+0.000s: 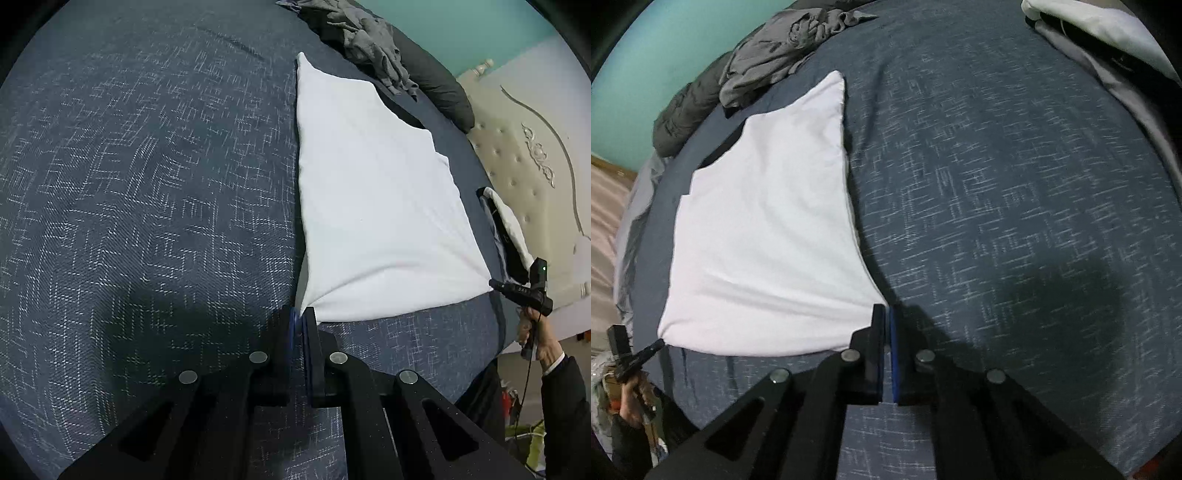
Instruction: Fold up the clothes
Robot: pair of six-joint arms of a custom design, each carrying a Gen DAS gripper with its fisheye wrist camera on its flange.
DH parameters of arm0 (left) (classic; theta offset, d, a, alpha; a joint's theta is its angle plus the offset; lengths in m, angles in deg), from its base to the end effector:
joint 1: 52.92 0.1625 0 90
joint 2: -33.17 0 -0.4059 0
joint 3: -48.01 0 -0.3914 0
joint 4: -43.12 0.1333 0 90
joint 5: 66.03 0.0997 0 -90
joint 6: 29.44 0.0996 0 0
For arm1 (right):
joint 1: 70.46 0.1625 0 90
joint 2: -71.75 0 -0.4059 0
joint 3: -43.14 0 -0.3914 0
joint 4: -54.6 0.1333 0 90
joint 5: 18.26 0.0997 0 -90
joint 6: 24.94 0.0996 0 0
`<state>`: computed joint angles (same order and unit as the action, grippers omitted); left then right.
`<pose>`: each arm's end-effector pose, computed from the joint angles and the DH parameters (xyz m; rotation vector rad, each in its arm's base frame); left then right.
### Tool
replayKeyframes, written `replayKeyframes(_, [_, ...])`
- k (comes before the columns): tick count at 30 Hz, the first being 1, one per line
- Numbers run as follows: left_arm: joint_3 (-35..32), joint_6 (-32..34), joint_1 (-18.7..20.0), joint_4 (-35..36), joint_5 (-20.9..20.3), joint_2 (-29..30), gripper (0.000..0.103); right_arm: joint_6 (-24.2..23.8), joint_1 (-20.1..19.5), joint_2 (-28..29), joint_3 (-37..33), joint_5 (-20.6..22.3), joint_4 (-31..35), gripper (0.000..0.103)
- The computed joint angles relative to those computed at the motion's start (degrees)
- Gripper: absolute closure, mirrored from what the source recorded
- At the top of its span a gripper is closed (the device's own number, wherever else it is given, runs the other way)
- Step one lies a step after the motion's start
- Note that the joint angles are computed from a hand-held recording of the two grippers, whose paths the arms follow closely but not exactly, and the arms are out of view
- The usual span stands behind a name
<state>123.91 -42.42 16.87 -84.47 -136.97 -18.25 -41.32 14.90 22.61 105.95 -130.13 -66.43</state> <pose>-0.0958 -0.7403 0.2485 0.1250 2.8518 -0.4511 0.0337 -0.7739 0.3185 0.1967 -2.6907 0.3097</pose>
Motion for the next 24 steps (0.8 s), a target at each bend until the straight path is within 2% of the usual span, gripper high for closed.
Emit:
replayKeyframes(5, [0.40,0.46,-0.17,0.28,-0.07,-0.39,0.099,-0.30,1.70,1.97,-1.08,-6.66,2.58,0.100])
replayKeyframes(8, [0.78,0.24,-0.25,-0.32,-0.12,-0.69,0.098,1.74,3.10,2.47,-1.26,-10.03,1.03,0.084])
replayKeyframes(9, [0.88,0.20,-0.26,-0.24,0.05,-0.81,0.098,2.49,3.47,2.32,-1.18,-9.46,0.20,0.083])
replayKeyframes(12, [1.29,0.05,-0.15,-0.07,0.11,-1.23,0.098,3.89,4.43,1.54,-0.81,-3.09,-1.48,0.082])
replayKeyframes(20, [4.03,-0.29,0.31,-2.07,-0.81,-3.72,0.098,1.51,9.90,6.66,-1.11,5.48,-0.17,0.082])
replayKeyframes(24, [5.67,0.28,0.20,-3.77,-1.49,-5.37,0.098,2.59,11.32,12.56,-3.72,4.47,-0.12,0.082])
